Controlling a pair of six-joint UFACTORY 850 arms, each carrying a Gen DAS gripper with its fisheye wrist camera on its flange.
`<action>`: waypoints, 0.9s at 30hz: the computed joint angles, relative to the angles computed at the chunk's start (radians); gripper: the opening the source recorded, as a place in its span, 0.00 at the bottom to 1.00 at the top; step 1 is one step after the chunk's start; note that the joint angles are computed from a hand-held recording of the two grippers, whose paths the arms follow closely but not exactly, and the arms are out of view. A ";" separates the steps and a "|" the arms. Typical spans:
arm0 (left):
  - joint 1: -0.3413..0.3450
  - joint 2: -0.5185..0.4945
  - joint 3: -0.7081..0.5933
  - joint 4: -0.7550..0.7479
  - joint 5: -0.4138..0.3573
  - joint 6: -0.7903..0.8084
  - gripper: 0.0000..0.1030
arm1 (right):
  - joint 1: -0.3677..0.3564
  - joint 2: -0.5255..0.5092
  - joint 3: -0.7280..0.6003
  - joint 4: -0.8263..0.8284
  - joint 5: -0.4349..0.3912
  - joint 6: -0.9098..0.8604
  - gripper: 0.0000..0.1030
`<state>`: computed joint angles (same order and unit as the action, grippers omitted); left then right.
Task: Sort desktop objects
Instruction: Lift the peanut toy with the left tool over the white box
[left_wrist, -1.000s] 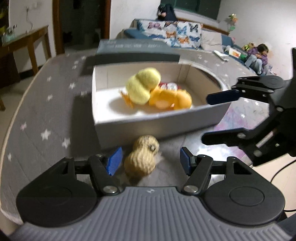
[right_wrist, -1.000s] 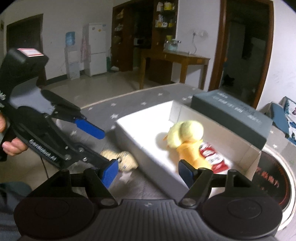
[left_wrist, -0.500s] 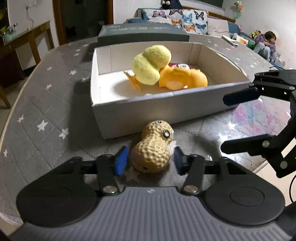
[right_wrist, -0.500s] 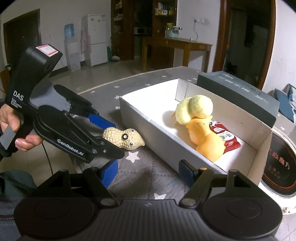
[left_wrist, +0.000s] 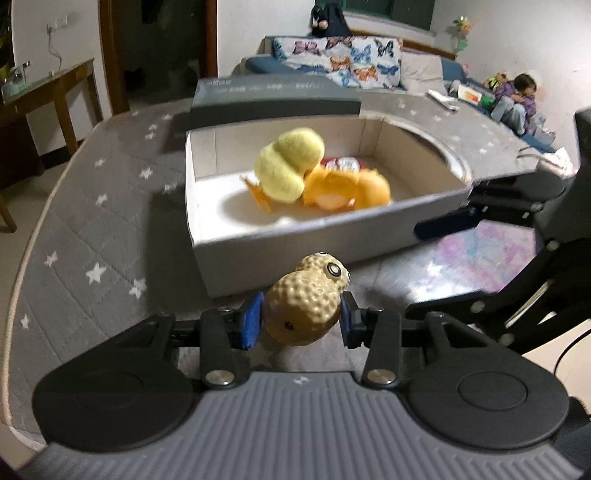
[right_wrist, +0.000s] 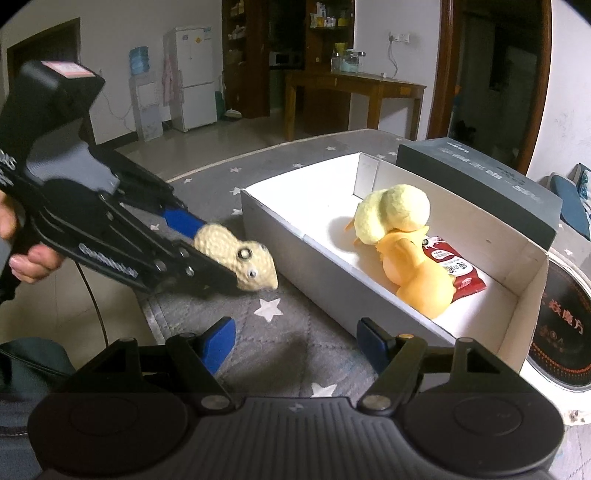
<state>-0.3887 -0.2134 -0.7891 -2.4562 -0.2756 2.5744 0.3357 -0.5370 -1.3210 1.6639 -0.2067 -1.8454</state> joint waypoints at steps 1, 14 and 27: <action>0.003 0.010 0.000 0.022 -0.008 -0.022 0.43 | -0.001 0.005 0.005 0.017 0.000 -0.014 0.72; 0.007 -0.124 -0.234 0.572 -0.033 -0.537 0.43 | -0.011 0.025 0.022 0.156 -0.003 -0.121 0.72; 0.009 -0.309 -0.458 1.230 -0.055 -1.160 0.43 | -0.032 0.012 0.013 0.199 -0.041 -0.122 0.72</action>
